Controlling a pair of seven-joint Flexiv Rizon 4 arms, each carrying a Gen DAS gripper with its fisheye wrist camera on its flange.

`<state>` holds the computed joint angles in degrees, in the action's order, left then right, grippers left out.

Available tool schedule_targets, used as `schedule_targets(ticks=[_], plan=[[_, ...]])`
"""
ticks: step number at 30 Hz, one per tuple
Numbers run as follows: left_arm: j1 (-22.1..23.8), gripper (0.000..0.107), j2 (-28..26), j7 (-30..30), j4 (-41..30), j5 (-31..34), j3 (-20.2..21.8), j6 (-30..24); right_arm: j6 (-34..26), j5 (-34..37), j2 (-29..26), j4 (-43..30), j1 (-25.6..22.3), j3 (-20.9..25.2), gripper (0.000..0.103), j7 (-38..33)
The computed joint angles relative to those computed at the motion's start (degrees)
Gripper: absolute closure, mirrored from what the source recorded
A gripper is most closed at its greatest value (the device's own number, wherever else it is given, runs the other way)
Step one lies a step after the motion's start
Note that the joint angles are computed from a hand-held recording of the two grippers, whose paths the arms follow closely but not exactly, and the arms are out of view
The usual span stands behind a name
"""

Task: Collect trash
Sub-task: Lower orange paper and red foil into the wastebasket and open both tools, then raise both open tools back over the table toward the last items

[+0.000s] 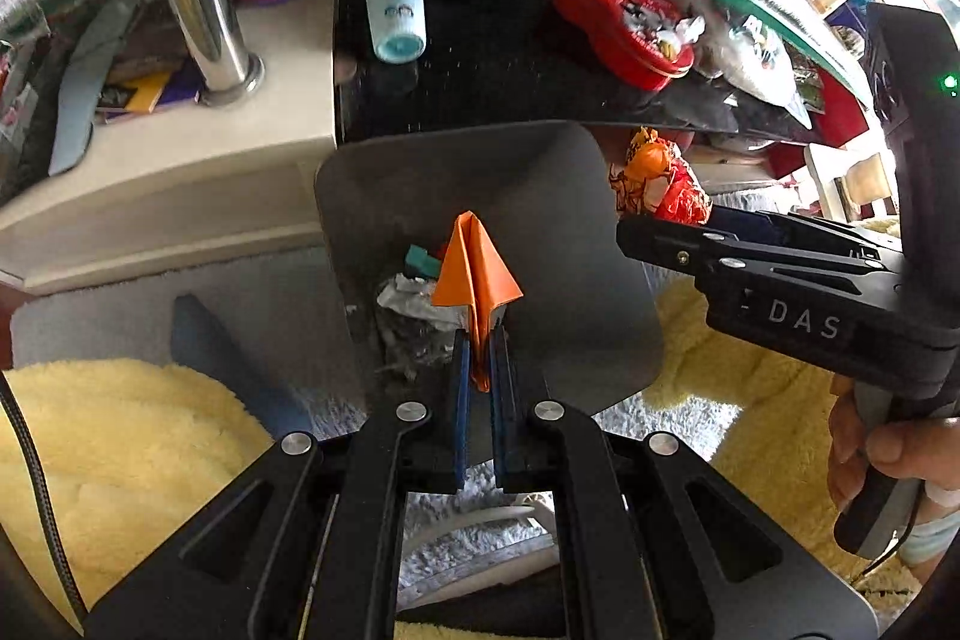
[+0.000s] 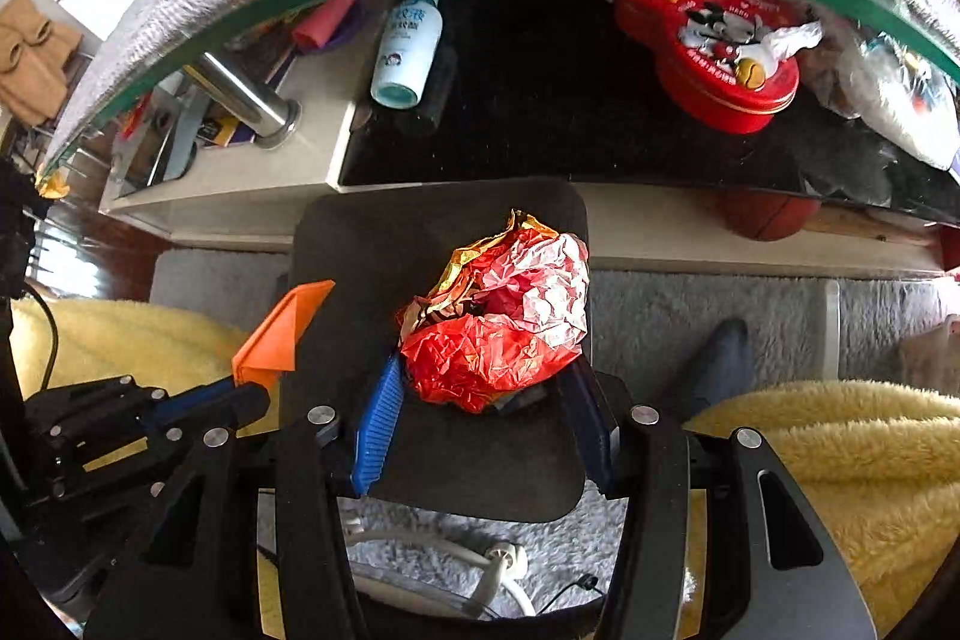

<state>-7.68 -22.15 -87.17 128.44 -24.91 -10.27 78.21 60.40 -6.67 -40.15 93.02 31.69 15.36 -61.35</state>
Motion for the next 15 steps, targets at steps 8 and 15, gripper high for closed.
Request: schedule_targets(ticks=[8,15], plan=[[0.98,0.096,-1.09,0.43,-0.96,-0.95,-0.43,-1.87,-1.13,1.03,-1.01,-1.84,-0.20,0.36,0.037,-0.47],[-1.05,0.057,-0.81,-2.24,-2.07,2.13,3.14,-3.37,-0.24,-0.17,-0.03,-1.16,0.27,-1.92,0.019,2.69]])
